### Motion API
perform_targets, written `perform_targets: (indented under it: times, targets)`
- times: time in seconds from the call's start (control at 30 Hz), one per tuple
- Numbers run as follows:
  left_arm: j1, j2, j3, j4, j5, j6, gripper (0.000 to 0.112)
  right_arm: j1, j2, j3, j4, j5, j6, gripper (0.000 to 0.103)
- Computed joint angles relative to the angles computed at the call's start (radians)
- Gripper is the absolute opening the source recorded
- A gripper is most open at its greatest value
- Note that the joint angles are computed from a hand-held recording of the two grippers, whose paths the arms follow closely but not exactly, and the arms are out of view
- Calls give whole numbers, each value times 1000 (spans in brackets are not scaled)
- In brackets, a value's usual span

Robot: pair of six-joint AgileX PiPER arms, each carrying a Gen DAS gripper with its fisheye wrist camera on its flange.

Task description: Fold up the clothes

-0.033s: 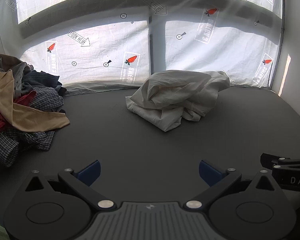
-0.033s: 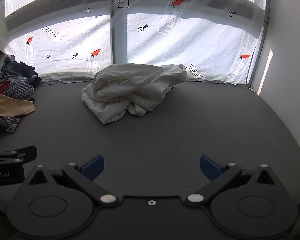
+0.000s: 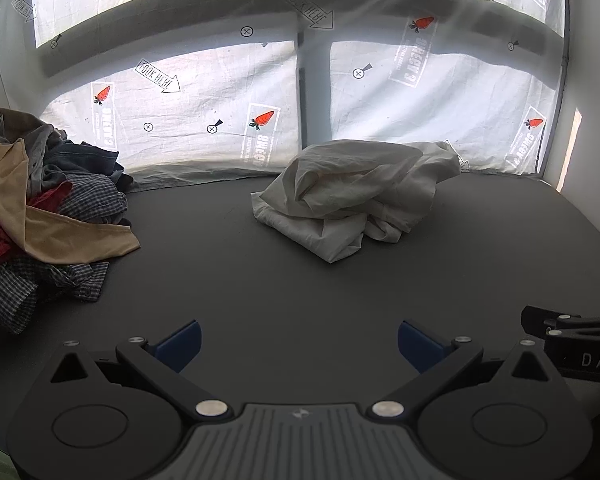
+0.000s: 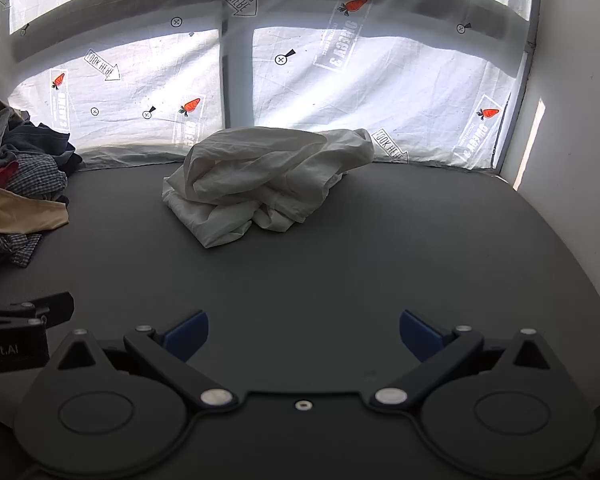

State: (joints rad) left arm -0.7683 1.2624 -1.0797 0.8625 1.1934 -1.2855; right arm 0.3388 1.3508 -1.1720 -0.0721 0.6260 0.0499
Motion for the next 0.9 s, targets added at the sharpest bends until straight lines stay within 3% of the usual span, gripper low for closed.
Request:
perform_targets:
  times: [0.9]
  targets:
    - [62, -21, 4, -34, -43, 60, 103, 24, 18, 7, -52, -11, 59, 103]
